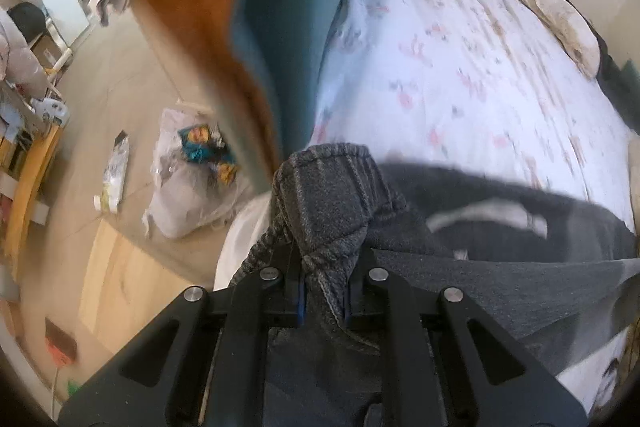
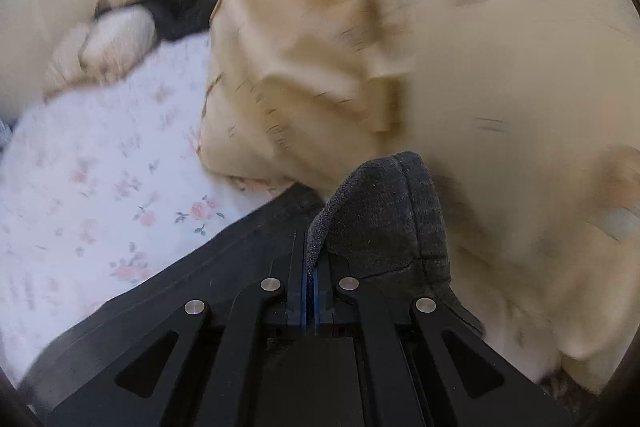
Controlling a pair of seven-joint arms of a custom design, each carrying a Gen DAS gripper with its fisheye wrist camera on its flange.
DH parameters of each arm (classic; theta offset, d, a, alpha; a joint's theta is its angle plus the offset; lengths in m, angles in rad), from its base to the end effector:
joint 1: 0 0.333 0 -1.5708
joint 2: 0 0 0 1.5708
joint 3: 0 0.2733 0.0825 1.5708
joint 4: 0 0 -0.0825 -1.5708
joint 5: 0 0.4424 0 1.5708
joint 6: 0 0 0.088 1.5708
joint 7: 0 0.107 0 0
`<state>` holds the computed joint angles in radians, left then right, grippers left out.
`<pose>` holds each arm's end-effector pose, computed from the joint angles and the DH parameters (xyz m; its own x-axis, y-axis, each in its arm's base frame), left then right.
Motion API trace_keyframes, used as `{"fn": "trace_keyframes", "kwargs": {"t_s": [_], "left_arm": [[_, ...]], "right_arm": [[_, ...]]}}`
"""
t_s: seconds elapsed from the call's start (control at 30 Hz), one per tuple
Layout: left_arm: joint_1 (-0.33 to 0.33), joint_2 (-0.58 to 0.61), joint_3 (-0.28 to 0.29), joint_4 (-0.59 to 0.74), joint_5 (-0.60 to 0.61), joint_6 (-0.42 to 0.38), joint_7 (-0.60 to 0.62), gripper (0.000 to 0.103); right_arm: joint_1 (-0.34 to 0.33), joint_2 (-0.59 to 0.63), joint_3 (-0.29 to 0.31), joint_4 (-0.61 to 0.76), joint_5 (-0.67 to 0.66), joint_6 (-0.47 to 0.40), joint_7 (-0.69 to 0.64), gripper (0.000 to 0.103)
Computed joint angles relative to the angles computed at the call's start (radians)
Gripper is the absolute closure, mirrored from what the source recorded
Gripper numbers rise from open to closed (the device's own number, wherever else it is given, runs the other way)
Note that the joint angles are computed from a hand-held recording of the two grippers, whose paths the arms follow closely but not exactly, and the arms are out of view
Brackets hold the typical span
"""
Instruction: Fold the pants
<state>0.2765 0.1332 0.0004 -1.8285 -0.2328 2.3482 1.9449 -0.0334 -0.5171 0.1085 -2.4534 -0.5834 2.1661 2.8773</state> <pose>0.6555 0.1828 0.4351 0.0194 -0.9976 0.0671 -0.9098 -0.0455 -0.4125 0.4920 0.0148 0.4519 -0.8235 -0.5667 0.0279 -0.4787 0.6674 -0.5704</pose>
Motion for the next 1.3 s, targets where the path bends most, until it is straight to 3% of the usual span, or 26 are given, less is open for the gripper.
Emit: {"fn": "trace_keyframes", "kwargs": {"t_s": [0.1, 0.2, 0.3, 0.37, 0.43, 0.5, 0.53, 0.6, 0.63, 0.67, 0.7, 0.77, 0.8, 0.83, 0.87, 0.93, 0.97, 1.0, 1.07, 1.1, 1.13, 1.17, 1.2, 1.27, 1.3], "left_arm": [[-0.006, 0.044, -0.007, 0.040, 0.040, 0.023, -0.037, 0.091], [0.005, 0.073, -0.012, 0.070, 0.009, 0.003, -0.068, 0.081], [0.021, 0.047, -0.025, 0.036, -0.032, 0.009, 0.020, 0.064], [0.017, 0.003, -0.025, -0.019, -0.029, 0.064, 0.079, 0.035], [0.020, -0.071, -0.020, -0.105, -0.083, 0.140, 0.155, 0.023], [0.024, -0.157, -0.005, -0.197, -0.205, 0.216, 0.240, 0.022], [0.018, -0.215, 0.005, -0.276, -0.274, 0.326, 0.279, 0.021], [-0.020, -0.300, 0.030, -0.400, -0.375, 0.539, 0.337, 0.009], [-0.078, -0.351, 0.069, -0.460, -0.494, 0.633, 0.452, 0.002], [-0.150, -0.374, 0.128, -0.485, -0.543, 0.671, 0.516, 0.002], [-0.203, -0.410, 0.166, -0.509, -0.645, 0.674, 0.638, 0.002], [-0.268, -0.474, 0.219, -0.556, -0.637, 0.524, 0.750, 0.002], [-0.254, -0.463, 0.196, -0.556, -0.544, 0.457, 0.717, 0.003], [-0.211, -0.428, 0.140, -0.537, -0.455, 0.392, 0.668, 0.017], [-0.195, -0.397, 0.114, -0.516, -0.403, 0.357, 0.631, 0.047], [-0.153, -0.266, 0.046, -0.409, -0.243, 0.276, 0.464, 0.069], [-0.143, -0.216, 0.024, -0.371, -0.177, 0.281, 0.386, 0.078], [-0.135, -0.138, 0.007, -0.310, -0.104, 0.324, 0.293, 0.080], [-0.129, -0.023, 0.004, -0.193, 0.029, 0.306, 0.139, 0.101], [-0.127, 0.045, 0.008, -0.112, 0.095, 0.252, 0.059, 0.101], [-0.113, 0.101, -0.004, -0.052, 0.115, 0.218, 0.016, 0.101], [-0.109, 0.123, -0.011, -0.027, 0.136, 0.198, 0.018, 0.101], [-0.116, 0.119, -0.011, -0.037, 0.176, 0.220, 0.003, 0.101], [-0.127, 0.095, -0.011, -0.078, 0.261, 0.273, -0.040, 0.101], [-0.121, 0.085, -0.017, -0.094, 0.267, 0.287, -0.033, 0.101]], "right_arm": [[-0.009, 0.118, -0.007, 0.075, -0.037, 0.018, -0.027, 0.102], [0.004, 0.195, -0.032, 0.127, -0.047, 0.063, -0.060, 0.102], [0.031, 0.229, -0.077, 0.133, 0.043, 0.118, -0.148, 0.100], [0.029, 0.162, -0.086, 0.059, 0.076, 0.197, -0.135, 0.090], [0.006, 0.091, -0.038, 0.016, 0.016, 0.157, -0.094, 0.035], [0.001, -0.005, -0.004, -0.047, -0.024, 0.148, -0.050, 0.032], [0.013, -0.057, -0.008, -0.087, -0.008, 0.185, -0.047, 0.032], [0.062, -0.124, -0.014, -0.144, 0.063, 0.267, -0.089, 0.032], [0.078, -0.119, -0.005, -0.141, 0.090, 0.278, -0.119, 0.032], [0.111, -0.098, 0.003, -0.128, 0.123, 0.296, -0.165, 0.032], [0.138, -0.064, 0.015, -0.107, 0.147, 0.317, -0.204, 0.033], [0.196, 0.028, 0.041, -0.042, 0.190, 0.360, -0.281, 0.036], [0.223, 0.079, 0.050, -0.006, 0.208, 0.393, -0.317, 0.036], [0.240, 0.134, 0.064, 0.038, 0.214, 0.404, -0.342, 0.037], [0.248, 0.183, 0.073, 0.075, 0.210, 0.413, -0.359, 0.041], [0.276, 0.290, 0.072, 0.152, 0.227, 0.428, -0.398, 0.046], [0.290, 0.341, 0.067, 0.183, 0.245, 0.428, -0.401, 0.054], [0.301, 0.384, 0.055, 0.211, 0.270, 0.427, -0.411, 0.060], [0.307, 0.440, 0.032, 0.240, 0.267, 0.396, -0.407, 0.070], [0.305, 0.455, 0.021, 0.244, 0.242, 0.398, -0.385, 0.078], [0.296, 0.453, 0.000, 0.226, 0.241, 0.420, -0.380, 0.101], [0.289, 0.442, -0.014, 0.206, 0.247, 0.443, -0.376, 0.103], [0.280, 0.430, -0.023, 0.207, 0.213, 0.409, -0.341, 0.103], [0.237, 0.383, -0.028, 0.190, 0.074, 0.262, -0.224, 0.103], [0.233, 0.347, -0.056, 0.157, 0.083, 0.253, -0.220, 0.103]]}}
